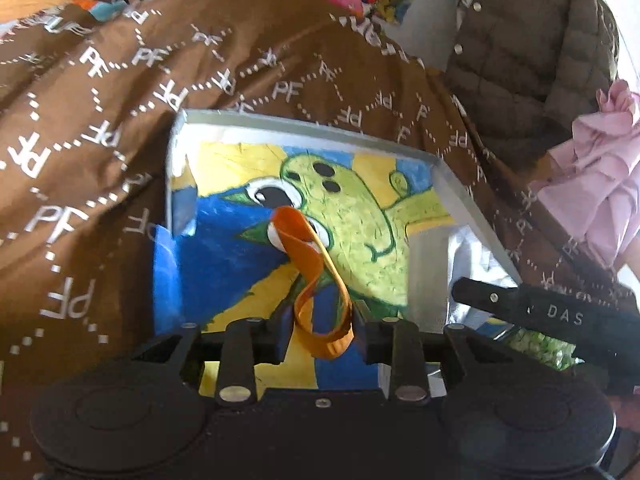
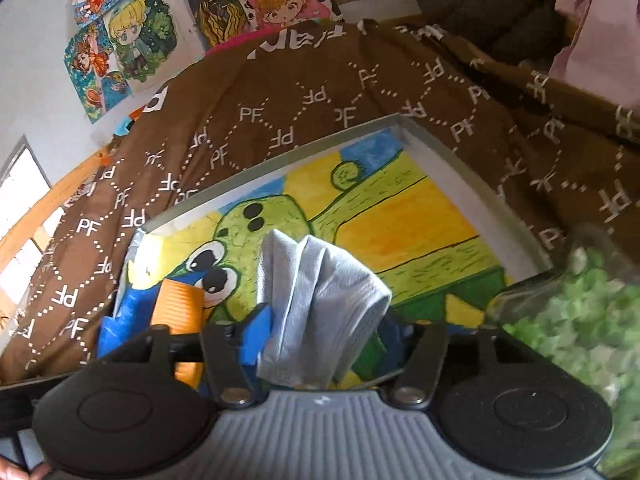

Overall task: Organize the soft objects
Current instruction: 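Carry the strap and cloth into the painted tray and open both grippers, then move both grippers back over the remaining pile of items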

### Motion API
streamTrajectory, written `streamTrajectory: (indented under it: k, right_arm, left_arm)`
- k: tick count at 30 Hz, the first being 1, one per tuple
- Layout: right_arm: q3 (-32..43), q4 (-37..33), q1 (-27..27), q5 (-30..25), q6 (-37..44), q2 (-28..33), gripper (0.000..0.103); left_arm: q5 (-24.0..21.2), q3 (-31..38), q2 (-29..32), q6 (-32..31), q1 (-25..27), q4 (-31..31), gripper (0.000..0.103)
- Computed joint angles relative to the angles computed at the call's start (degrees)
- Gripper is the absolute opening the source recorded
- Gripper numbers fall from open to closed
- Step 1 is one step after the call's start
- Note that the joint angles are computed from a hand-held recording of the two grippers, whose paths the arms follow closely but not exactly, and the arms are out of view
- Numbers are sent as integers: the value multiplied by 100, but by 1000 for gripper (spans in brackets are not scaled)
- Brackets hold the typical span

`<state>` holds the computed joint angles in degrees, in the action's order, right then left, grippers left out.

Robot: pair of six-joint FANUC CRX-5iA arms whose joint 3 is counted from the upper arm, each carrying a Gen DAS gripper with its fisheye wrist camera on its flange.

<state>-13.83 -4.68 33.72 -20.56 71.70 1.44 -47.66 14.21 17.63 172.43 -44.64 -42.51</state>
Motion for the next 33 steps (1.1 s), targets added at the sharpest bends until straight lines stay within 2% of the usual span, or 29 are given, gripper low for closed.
streamTrajectory:
  k: [3, 6, 8, 11, 14, 17, 21, 25, 27, 31, 33]
  right_arm:
    - [53, -109, -53, -123, 123, -106, 84]
    - [-109, 220, -23, -122, -126, -338, 91]
    - [-498, 1156, 99, 76, -885, -587, 95]
    - [-1169, 2691, 205, 441, -1997, -1041, 98]
    - [-1885, 4252, 109, 919, -3182, -1575, 103]
    - [-2200, 4987, 111, 899, -3434, -2010, 103]
    - [-2754, 6542, -111, 1066, -4554, -2585, 103]
    - [-3165, 6842, -216, 1232, -5122, -3172, 103]
    - [-3437, 7040, -354, 1370, -5361, -3500, 103]
    - [-4066, 7809, -765, 1607, -5928, -4248, 103]
    - [-4234, 7634, -546, 1235, -5734, -4581, 103]
  left_arm:
    - [-271, 115, -25, 136, -175, -243, 42]
    - [-906, 381, -1, 287, -530, -671, 45]
    - [-1634, 628, 64, 575, -938, -1183, 57]
    - [-2399, 982, 169, 685, -1405, -1794, 66]
    - [-2744, 1227, 201, 632, -1761, -2192, 73]
    - [-3134, 1492, 301, 540, -2105, -2527, 78]
    - [-3453, 1709, 362, 559, -2434, -2725, 83]
    - [-3782, 1829, 432, 736, -2755, -2852, 92]
    - [-3897, 1885, 477, 741, -2899, -2883, 93]
    - [-4049, 1998, 566, 715, -3169, -2985, 97]
    - [-4105, 2040, 606, 711, -3305, -3074, 99]
